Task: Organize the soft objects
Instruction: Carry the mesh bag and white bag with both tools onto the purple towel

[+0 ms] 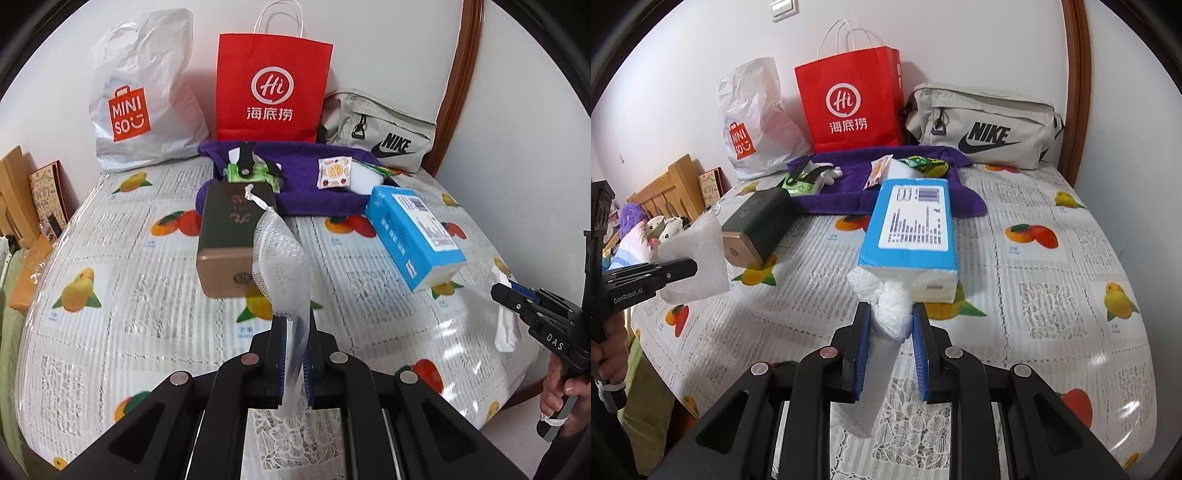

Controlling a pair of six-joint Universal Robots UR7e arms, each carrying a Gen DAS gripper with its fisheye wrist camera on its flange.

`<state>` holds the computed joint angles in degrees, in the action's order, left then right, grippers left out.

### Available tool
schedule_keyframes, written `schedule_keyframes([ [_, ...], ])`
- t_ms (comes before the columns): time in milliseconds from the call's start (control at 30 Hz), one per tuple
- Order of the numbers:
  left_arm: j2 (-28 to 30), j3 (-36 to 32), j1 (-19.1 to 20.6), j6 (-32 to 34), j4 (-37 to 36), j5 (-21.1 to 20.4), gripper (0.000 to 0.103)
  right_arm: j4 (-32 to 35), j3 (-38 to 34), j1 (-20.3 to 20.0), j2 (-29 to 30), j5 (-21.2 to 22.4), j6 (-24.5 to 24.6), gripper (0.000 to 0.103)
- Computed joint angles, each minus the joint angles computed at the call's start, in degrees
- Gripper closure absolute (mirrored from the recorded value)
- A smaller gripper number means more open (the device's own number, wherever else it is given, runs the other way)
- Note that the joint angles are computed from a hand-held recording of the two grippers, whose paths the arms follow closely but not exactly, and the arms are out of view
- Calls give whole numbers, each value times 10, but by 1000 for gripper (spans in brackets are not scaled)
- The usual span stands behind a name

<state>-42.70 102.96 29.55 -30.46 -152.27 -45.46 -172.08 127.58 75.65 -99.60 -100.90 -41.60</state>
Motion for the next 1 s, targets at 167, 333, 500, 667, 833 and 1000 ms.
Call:
schedule_keyframes([
  [167,5,-20,4,17,-7,0,95,2,-16,10,9,-4,2,81],
  [333,14,-47,10,28,3,8,95,5,-38,21,25,-7,1,81],
  [500,25,-76,19,34,18,17,95,8,-67,32,47,-4,2,81],
  [667,34,-106,29,37,27,25,95,12,-101,48,71,-1,-2,81],
  [833,43,-138,44,25,41,23,95,47,-146,55,98,17,9,81],
  [1000,56,-166,55,37,44,22,95,66,-183,61,126,23,19,81],
])
